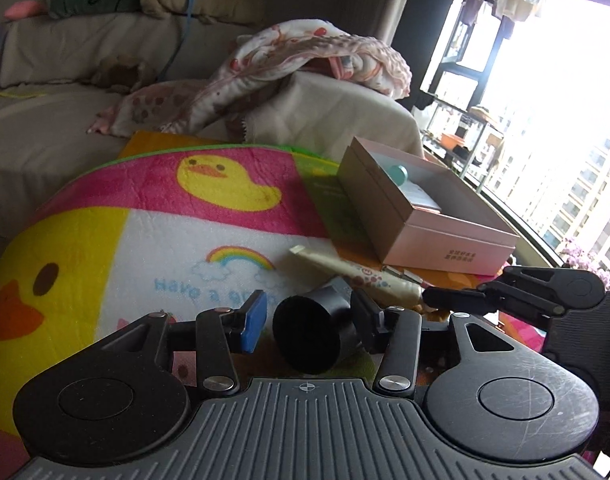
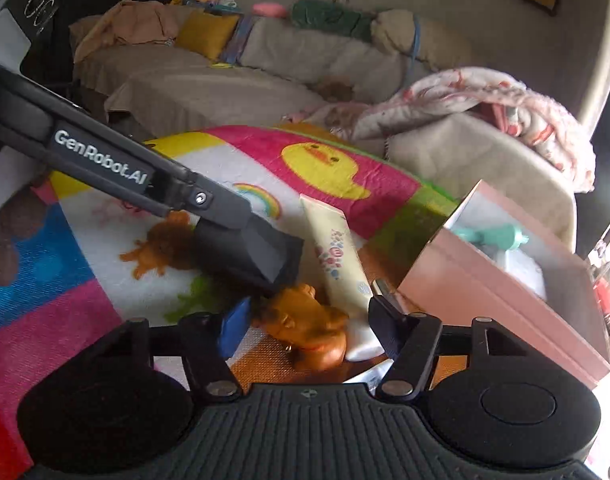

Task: Organize rigid objects
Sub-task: 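Grasp the brown toy figure with the right tool, then set the brown toy figure down on the mat and open the right tool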

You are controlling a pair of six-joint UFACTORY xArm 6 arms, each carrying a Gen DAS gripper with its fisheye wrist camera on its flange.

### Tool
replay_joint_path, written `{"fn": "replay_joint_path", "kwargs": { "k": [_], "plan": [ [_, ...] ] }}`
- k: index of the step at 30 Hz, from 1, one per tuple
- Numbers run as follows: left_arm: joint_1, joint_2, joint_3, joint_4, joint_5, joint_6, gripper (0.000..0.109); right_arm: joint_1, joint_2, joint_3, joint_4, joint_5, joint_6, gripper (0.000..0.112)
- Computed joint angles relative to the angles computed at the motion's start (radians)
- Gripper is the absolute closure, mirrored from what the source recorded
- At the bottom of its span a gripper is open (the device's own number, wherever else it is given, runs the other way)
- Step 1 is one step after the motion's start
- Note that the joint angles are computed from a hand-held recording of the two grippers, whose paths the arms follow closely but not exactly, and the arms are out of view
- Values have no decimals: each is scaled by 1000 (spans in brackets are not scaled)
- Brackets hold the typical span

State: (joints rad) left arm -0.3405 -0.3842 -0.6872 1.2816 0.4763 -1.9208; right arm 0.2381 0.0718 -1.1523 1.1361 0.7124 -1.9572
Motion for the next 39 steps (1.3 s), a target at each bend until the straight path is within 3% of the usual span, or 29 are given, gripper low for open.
{"fn": "replay_joint_path", "kwargs": {
  "k": [5,10,12,16,20,23,26,28,31,35,39],
  "plan": [
    [13,21,-7,29,-63,-29,60,-107,-3,-72,-12,101,108,70],
    [-1,93,-58,-4,-154,60,59,-178,50,-141,40,-14,130,70],
    [-45,105,-88,-16,-89,101,59,-200,85,-171,-9,-52,208,69],
    [-157,123,-163,-5,150,143,59,-238,136,-190,-101,-72,320,69],
    [-186,141,-209,11,169,186,59,-245,117,-121,-1,-113,194,69],
    [-169,175,-234,-22,102,234,59,-261,102,-108,10,-48,177,69],
    [-152,208,-248,-59,53,249,59,-285,106,-120,-36,67,226,48],
    [-135,227,-252,-84,14,235,59,-278,97,-93,-10,59,188,36],
    [-98,259,-267,-97,-31,167,59,-270,97,-90,-2,49,182,35],
    [-43,302,-301,-109,-25,61,60,-266,114,-108,-26,34,245,35],
    [-21,351,-356,-157,19,114,60,-264,121,-115,-34,25,270,35]
  ]
}}
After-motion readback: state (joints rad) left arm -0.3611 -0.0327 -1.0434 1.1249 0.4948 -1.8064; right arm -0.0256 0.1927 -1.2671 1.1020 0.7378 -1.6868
